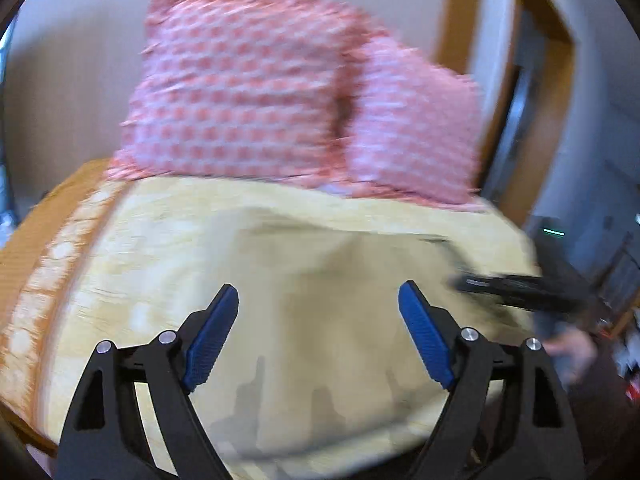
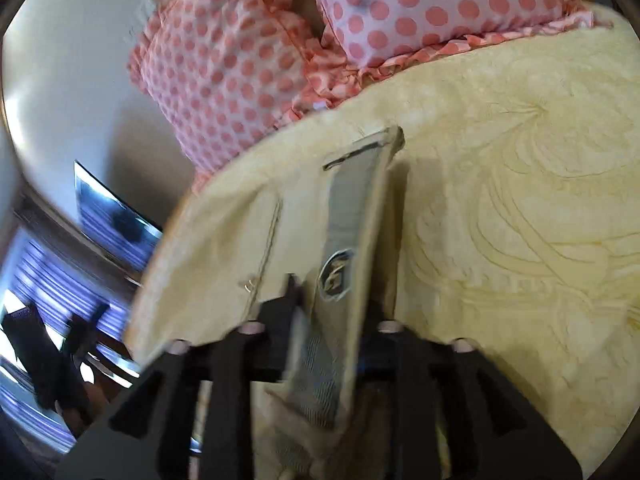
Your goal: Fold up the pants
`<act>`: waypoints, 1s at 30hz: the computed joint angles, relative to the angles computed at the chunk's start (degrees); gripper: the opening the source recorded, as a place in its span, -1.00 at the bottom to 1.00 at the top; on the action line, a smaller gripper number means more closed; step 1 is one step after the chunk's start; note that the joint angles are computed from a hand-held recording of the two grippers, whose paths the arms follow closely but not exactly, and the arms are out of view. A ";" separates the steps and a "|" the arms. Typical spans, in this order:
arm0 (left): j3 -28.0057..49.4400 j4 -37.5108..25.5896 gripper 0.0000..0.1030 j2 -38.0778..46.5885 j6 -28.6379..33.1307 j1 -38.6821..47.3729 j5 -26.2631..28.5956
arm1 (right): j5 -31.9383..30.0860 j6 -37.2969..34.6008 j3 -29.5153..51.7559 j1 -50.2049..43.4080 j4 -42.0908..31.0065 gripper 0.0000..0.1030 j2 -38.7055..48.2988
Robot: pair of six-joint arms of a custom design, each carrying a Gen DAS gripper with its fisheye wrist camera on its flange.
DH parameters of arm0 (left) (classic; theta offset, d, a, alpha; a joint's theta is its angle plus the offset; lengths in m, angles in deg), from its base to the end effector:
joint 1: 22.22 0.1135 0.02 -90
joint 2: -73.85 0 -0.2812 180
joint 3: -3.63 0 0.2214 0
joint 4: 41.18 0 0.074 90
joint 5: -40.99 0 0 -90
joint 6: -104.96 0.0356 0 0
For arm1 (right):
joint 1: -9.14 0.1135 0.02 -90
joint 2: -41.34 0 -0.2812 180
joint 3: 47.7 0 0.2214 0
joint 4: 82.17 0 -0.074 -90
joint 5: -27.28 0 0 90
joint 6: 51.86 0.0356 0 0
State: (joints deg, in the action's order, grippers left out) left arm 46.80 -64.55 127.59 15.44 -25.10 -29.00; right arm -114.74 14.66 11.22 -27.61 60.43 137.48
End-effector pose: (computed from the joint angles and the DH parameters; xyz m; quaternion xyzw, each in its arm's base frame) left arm 0.1597 -0.0202 0.2396 0.1071 0.8665 -0.1630 0.4595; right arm 0.2186 -0.1282 0.1667 0.0446 0.8915 0.3156 0.3221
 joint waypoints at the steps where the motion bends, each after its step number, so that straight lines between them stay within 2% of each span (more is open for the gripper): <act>1: 1.60 1.20 0.62 4.87 1.45 3.11 0.29 | -0.37 0.18 -0.57 -0.68 0.79 -0.07 -1.53; 2: 2.97 1.48 0.62 8.51 2.10 5.93 1.16 | -0.54 1.15 -1.60 -1.74 2.75 0.14 -3.30; 3: 5.14 1.62 0.61 13.65 2.70 8.67 3.02 | -0.38 2.86 -2.10 -2.70 5.46 0.19 -4.75; 5: 8.34 0.82 0.61 20.33 3.90 11.35 5.08 | 0.94 3.61 -0.75 -2.54 5.66 0.19 -3.56; 7: 11.35 -0.09 0.60 26.01 5.10 12.01 5.59 | 2.75 3.28 1.83 -0.82 4.63 0.10 0.33; 8: 12.40 -0.31 0.60 28.23 5.53 11.98 6.03 | 3.07 2.86 2.84 -0.13 3.97 -0.04 2.22; 9: 13.49 -0.85 0.60 30.49 5.86 11.87 6.78 | 2.71 2.48 3.75 0.38 3.06 -0.25 3.78; 10: 14.29 -1.24 0.59 32.10 6.19 12.13 7.94 | 1.02 1.38 4.94 0.72 1.46 -0.28 6.04; 12: 17.43 -3.42 0.59 36.65 6.72 12.27 11.36 | -0.35 1.37 3.96 0.95 3.04 -0.28 6.18; 16: 20.64 -4.30 0.59 40.80 7.13 10.98 12.79 | -0.96 0.15 5.76 0.91 1.39 -0.28 8.11; 17: 22.18 -5.26 0.59 42.10 7.48 10.51 13.29 | -1.74 -0.30 6.67 0.68 0.19 -0.32 8.95; 18: 23.03 -5.42 0.58 42.94 7.47 10.22 13.67 | -1.80 -0.27 7.23 0.93 -0.32 -0.44 9.22; 19: 25.19 -6.53 0.39 44.97 7.60 10.10 14.96 | -2.22 -1.47 8.09 0.88 -1.59 -0.53 9.87; 20: 27.23 -8.36 0.32 46.43 8.12 9.99 15.53 | -3.05 -2.82 9.16 0.82 -3.31 -0.66 10.68; 21: 28.81 -9.49 -0.07 47.46 7.95 9.91 15.66 | -3.92 -4.04 10.16 0.69 -5.15 -0.73 11.37; 22: 30.53 -11.27 -0.32 48.27 7.96 10.02 15.51 | -4.61 -4.24 11.06 0.83 -6.38 -0.76 11.75; 24: 33.65 -14.00 -0.65 49.38 7.96 10.62 16.56 | -6.87 -6.16 14.10 0.30 -11.06 -0.81 13.17; 27: 36.52 -15.24 -0.81 49.64 7.88 10.03 16.63 | -8.29 -5.03 18.70 1.56 -13.57 -0.83 13.88; 30: 40.20 -11.52 -0.82 50.46 4.65 6.47 12.01 | -6.87 1.98 22.81 4.49 -8.72 -0.83 14.07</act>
